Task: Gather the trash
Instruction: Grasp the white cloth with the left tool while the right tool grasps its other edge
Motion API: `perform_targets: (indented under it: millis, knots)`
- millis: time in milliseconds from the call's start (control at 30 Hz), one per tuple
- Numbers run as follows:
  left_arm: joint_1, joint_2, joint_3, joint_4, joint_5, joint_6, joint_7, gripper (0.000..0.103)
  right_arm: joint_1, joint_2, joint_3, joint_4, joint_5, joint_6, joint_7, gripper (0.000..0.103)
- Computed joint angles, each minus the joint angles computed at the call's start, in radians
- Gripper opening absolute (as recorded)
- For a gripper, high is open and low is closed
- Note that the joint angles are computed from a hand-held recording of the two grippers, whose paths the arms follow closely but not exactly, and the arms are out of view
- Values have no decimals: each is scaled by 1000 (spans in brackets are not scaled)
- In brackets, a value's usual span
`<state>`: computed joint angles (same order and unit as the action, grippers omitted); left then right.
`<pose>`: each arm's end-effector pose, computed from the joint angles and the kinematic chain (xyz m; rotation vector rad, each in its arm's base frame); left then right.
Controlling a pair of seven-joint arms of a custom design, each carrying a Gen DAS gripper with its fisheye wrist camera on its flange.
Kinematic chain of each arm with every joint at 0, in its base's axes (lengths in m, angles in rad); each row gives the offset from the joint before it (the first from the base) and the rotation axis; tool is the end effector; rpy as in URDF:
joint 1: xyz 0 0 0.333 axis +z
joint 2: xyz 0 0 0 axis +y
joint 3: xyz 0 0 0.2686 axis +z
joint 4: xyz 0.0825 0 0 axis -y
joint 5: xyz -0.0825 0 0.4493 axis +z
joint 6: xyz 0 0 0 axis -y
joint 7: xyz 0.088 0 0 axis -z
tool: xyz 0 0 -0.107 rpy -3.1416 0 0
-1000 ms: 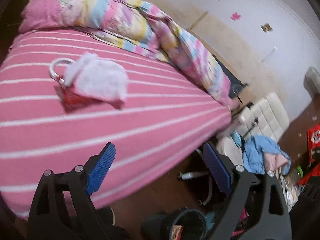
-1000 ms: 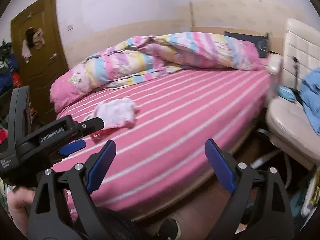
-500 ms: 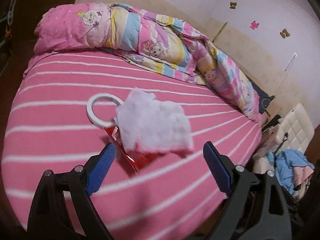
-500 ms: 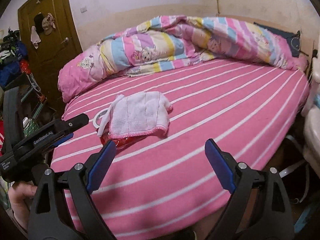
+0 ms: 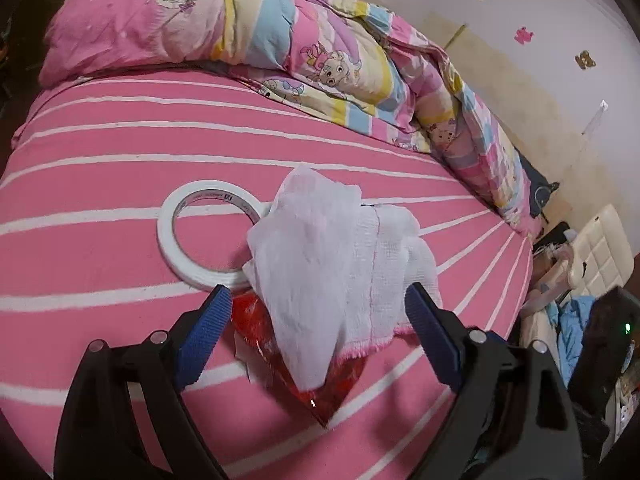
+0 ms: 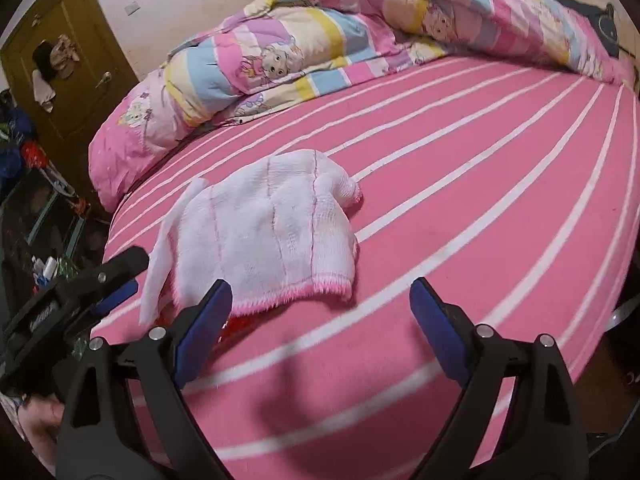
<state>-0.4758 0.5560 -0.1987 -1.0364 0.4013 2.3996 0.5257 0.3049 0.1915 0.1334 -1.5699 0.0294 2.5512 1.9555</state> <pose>0.6559 -0.4568 0.5859 -2.1232 1.6226 -1.1746 0.6612 0.3010 0.5652 -1.6949 1.6563 -0.3054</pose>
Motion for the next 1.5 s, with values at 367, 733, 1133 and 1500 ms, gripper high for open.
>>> perform_targets:
  millis: [367, 733, 1133, 1500]
  knots:
    - [22, 93, -30, 89, -125, 41, 79, 46, -9, 150, 10, 162, -9, -24, 6, 89]
    - [67, 2, -47, -60, -162, 162, 39, 7, 6, 194, 9, 226, -37, -84, -21, 8]
    - [67, -150, -13, -254, -22, 382, -105, 5, 25, 18, -16, 59, -164, 94, 59, 7]
    - [69, -310, -7, -431, 129, 475, -283, 5, 21, -82, -17, 46, -197, 166, -4, 7]
